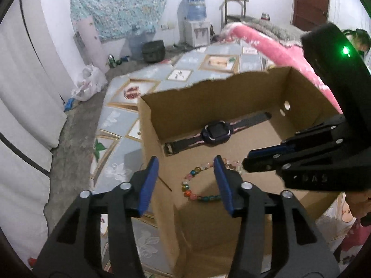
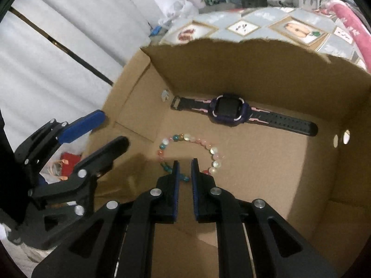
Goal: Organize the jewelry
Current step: 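Carry the beaded bracelet into the box and open the left tool, then move both tools back from the box to the table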
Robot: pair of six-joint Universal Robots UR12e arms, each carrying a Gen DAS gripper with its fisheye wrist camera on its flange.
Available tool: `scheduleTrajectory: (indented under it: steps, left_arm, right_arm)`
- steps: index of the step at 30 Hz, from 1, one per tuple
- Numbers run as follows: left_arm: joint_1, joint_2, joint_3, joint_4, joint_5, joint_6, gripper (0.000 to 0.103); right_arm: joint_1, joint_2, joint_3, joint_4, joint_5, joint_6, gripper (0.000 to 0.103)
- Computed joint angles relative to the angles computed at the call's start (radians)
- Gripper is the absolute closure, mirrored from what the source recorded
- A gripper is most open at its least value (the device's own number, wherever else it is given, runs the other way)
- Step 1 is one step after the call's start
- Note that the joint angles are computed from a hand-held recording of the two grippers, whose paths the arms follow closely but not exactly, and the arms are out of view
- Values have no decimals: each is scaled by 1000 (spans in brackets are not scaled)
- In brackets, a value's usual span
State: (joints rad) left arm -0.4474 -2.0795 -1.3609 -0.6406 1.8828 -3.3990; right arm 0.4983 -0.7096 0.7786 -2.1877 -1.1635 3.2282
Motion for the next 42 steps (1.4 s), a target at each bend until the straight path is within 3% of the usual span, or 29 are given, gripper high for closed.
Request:
scheduleTrajectory:
  steps: [2, 6, 10, 12, 14, 17, 22, 25, 27, 29, 32, 36, 42]
  left_arm:
    - [-3, 22, -32, 56, 6, -2, 48]
    - [-17, 83, -128, 209, 52, -15, 33]
    - [-22, 147, -231, 297, 32, -42, 23]
    - [-20, 179, -284, 303, -9, -76, 19]
    - [-20, 198, -320, 288, -39, -123, 17]
    - [-22, 201, -351, 214, -106, -187, 16]
    - [-45, 136, -307, 0, -91, -261, 16]
    - [-54, 112, -280, -91, -43, -281, 14]
    - [-54, 112, -284, -84, -32, -300, 12]
    - [-47, 116, -290, -84, -43, -317, 7]
    - [-42, 129, -323, -43, -50, -316, 7]
    - [-42, 124, -317, -36, -47, -307, 6]
    - [-45, 128, -330, -12, -40, -297, 6]
  right_arm:
    - [-7, -32, 65, -83, 7, 25, 92]
    - [-22, -154, 295, -349, 11, 70, 89]
    - [-23, -255, 482, -555, -30, 70, 60]
    - [-18, -291, 555, -593, -38, 34, 49]
    - [-11, -299, 585, -597, -51, 15, 34]
    - [12, -321, 656, -562, -102, -5, 26]
    - [67, -306, 678, -460, -337, 0, 25]
    - [86, -301, 689, -464, -472, 51, 15]
    - [85, -296, 692, -482, -506, 90, 9]
    - [88, -291, 690, -479, -538, 103, 7]
    - [91, -278, 677, -457, -576, 94, 7]
    - [71, -272, 673, -448, -513, 131, 6]
    - [65, -270, 694, -514, -523, 113, 6]
